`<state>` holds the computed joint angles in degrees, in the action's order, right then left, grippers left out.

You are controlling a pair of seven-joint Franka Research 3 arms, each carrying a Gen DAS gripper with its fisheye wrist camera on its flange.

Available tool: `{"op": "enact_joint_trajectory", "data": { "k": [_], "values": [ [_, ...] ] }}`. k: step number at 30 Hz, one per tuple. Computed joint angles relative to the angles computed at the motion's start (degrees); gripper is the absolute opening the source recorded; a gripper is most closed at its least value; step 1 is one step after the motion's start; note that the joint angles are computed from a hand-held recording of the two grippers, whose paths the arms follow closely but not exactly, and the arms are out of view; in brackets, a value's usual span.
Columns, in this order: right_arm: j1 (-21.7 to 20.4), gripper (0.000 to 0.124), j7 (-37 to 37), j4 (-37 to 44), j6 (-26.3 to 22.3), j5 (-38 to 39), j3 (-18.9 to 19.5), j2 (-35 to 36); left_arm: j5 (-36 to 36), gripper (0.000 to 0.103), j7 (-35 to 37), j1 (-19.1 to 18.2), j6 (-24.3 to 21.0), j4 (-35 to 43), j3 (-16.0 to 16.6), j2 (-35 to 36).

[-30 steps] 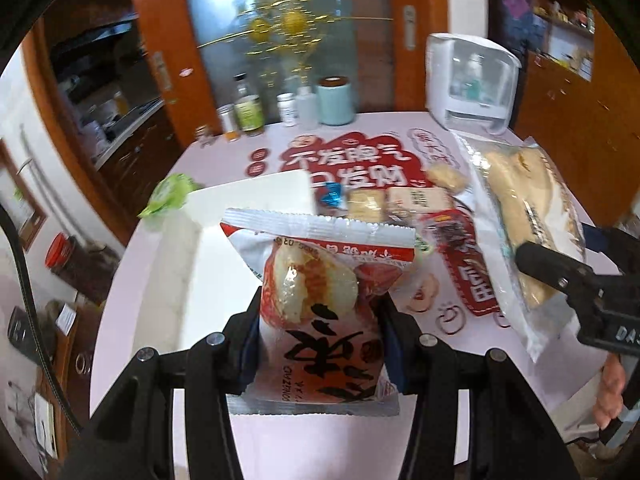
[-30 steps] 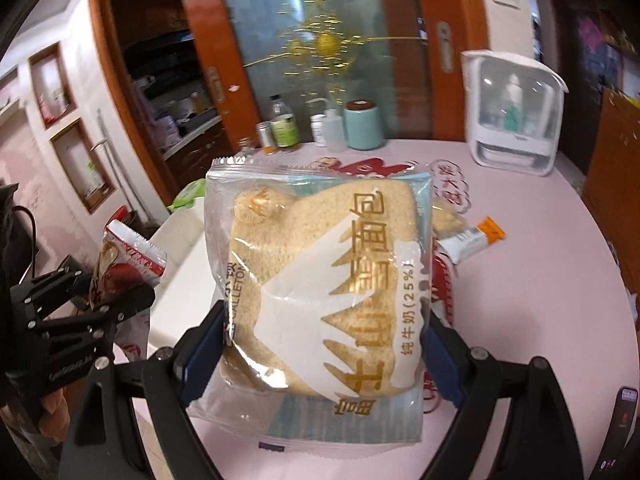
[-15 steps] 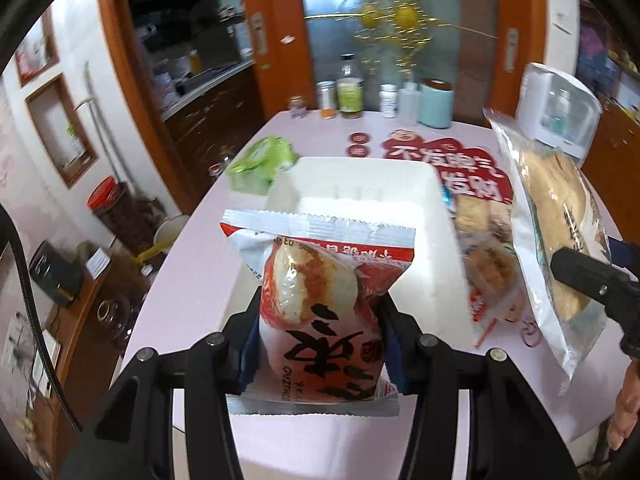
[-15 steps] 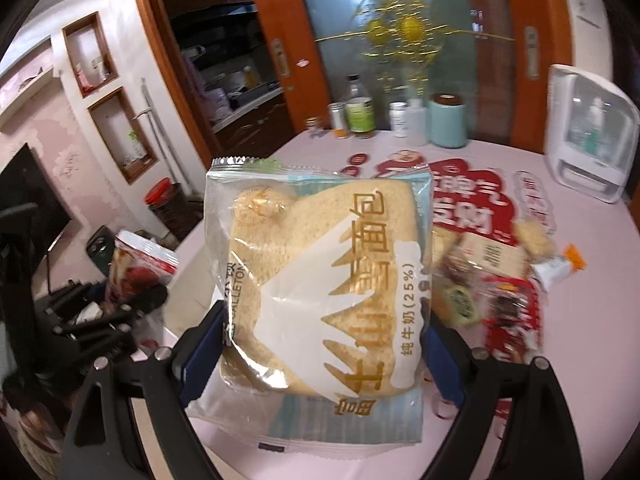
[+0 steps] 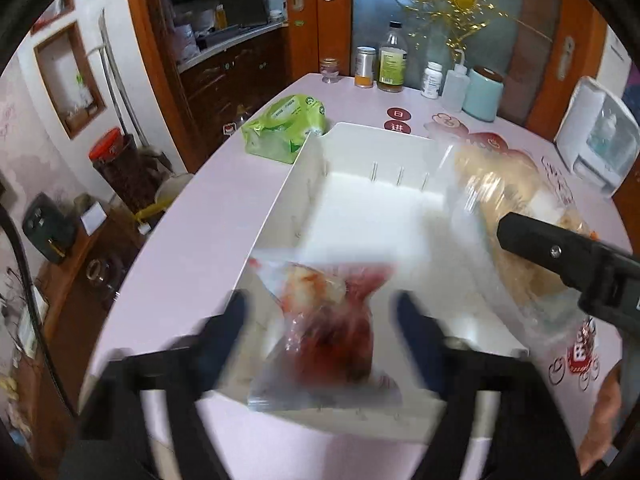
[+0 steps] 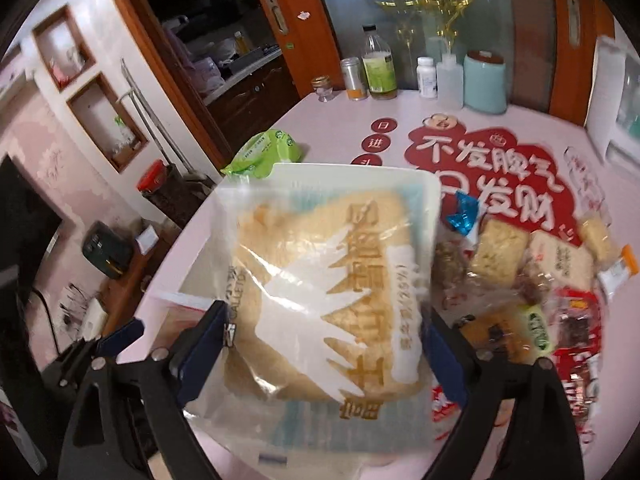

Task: Organize snacks
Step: 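Carry both bags to the white tray and release them inside, then withdraw both tools from the tray toward the snack pile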

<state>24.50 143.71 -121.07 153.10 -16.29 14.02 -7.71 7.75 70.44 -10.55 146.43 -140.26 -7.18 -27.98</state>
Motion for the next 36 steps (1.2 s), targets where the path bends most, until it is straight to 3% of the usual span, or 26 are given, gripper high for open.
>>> {"op": "enact_joint_trajectory", "data": {
  "k": [2,10,22,26,30,36],
  "values": [
    [-0.6,0.103,1.5,-1.5,4.2,-0.8,-0.1,-0.5,-1.1,0.092,0.5,-0.4,1.0,-0.4,0.7,0.1],
    [-1.7,0.103,1.6,-4.4,6.4,-0.5,1.0,-3.4,-1.1,0.098,1.3,-1.1,1.0,-1.2,0.2,-0.9],
    [-4.3,0.103,-0.5,-14.7,7.8,6.3,3.4,-14.2,-4.1,0.098,3.7,-5.6,2.7,-4.1,0.4,-4.8],
    [-5.9,0.103,-0.7,-18.3,6.6,8.4,5.0,-19.0,-5.3,0.098,4.8,-7.6,3.5,-5.1,0.4,-6.0],
    [-8.7,0.103,0.1,-19.3,0.0,7.3,7.6,-23.1,-7.0,0.098,6.5,-10.0,2.4,-5.2,0.7,-6.2],
    [-7.7,0.103,-1.3,-21.7,-3.9,9.0,7.0,-27.5,-10.7,0.098,9.1,-12.9,0.3,-4.4,1.2,-5.8]
  ]
}}
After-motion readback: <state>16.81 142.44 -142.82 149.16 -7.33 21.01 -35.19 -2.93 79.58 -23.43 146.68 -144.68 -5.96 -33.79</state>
